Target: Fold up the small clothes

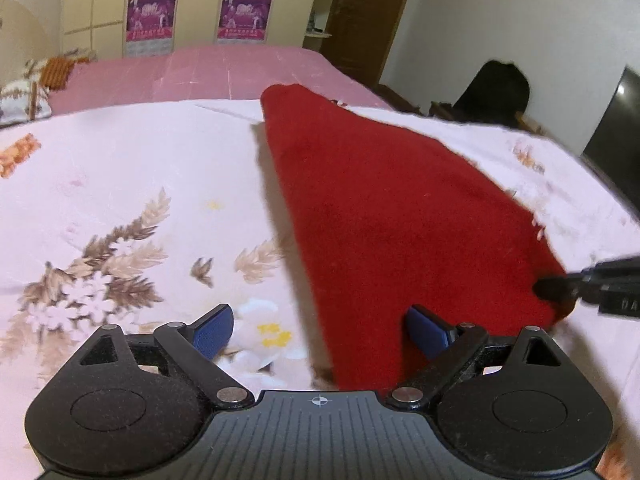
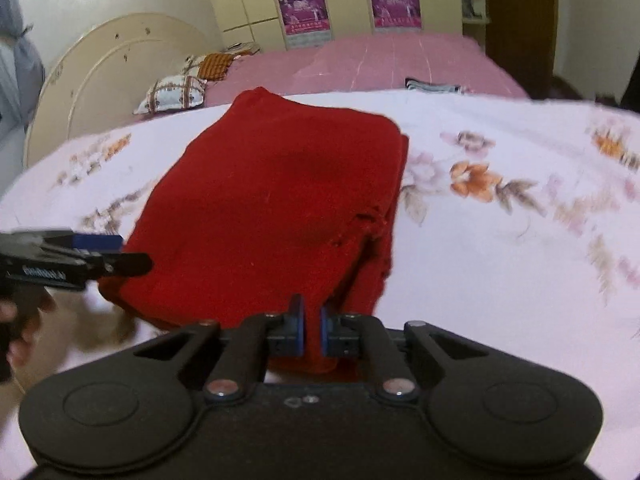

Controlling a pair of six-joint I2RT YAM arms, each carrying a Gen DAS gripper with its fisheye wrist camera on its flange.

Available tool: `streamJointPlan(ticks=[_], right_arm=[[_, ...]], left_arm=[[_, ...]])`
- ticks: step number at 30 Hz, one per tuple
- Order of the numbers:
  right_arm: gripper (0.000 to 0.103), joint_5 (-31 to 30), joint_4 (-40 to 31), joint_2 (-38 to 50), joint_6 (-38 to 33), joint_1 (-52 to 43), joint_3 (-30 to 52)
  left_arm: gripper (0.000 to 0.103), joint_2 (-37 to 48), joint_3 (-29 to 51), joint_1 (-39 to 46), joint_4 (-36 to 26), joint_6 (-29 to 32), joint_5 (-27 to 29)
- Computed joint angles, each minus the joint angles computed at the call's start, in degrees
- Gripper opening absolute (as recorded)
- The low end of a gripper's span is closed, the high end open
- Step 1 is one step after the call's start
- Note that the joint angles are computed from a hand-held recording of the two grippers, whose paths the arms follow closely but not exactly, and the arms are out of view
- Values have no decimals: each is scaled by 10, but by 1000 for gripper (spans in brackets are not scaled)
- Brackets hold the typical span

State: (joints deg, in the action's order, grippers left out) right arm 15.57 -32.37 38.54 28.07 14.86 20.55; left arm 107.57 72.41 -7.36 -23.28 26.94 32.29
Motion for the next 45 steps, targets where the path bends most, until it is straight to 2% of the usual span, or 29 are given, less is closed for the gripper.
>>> streamJointPlan(ticks=[1,3,5,6,8,10,13,14,15,16,17,18,20,23,27,31,32,33,38,40,41,43,44,45], right_arm=[[7,5,-3,6,-5,1,-2],[8,-4,33,32,-23,-13,-23],[10,3,23,44,-29,-7,-6],[20,15,11,32,-26,1,2],[26,74,-3,-13,-19,34,10],[26,72,32,-5,-40,20,19],[32,87,130,93,-75,17,32],[47,105,174,133,-89,28,30],[66,123,211,170,-105,40,27],[69,143,242,222,-124,53,27],[64,147,247,266,-134,51,32],[64,134,255,286,-142,42,27],[64,108,293,265,-150,18,-4],[64,102,277,266,-154,13,7],[64,81,263,254,-162,-5,13],[64,90,241,262,-150,8,29],[63,93,229,257,-143,12,35],[56,94,223,245,-137,16,37],[40,102,228,190,-129,2,36],[41,100,237,188,-128,-21,40],[43,86,238,177,-118,-45,38],[43,1,229,146,-94,-127,30],[43,-33,221,137,-89,-162,27],[46,-69,215,131,-91,-197,24]], left_arm=[[94,4,-4,-1,5,14,-15],[94,16,5,11,-6,14,2],[93,5,12,16,-13,14,7],[93,-7,7,18,3,2,14],[93,-10,19,19,29,-37,36],[93,6,49,-2,42,-73,14],[94,36,86,-38,49,-97,-17],[94,48,98,-48,41,-98,-29],[94,62,105,-56,38,-97,-39],[94,70,105,-59,41,-95,-46],[103,80,109,-62,37,-92,-52],[103,83,107,-61,40,-97,-58],[103,88,113,-58,31,-109,-51],[103,72,90,-63,54,-99,-63],[103,66,87,-66,53,-99,-69],[103,73,106,-64,37,-93,-72],[103,67,105,-65,36,-91,-75],[103,63,105,-66,37,-91,-76],[103,54,113,-64,60,-116,-67],[103,73,146,-59,37,-130,-62],[103,85,166,-51,19,-137,-47],[98,108,197,-37,-17,-147,-12],[87,121,216,-31,-41,-144,2],[83,139,238,-28,-71,-138,13]])
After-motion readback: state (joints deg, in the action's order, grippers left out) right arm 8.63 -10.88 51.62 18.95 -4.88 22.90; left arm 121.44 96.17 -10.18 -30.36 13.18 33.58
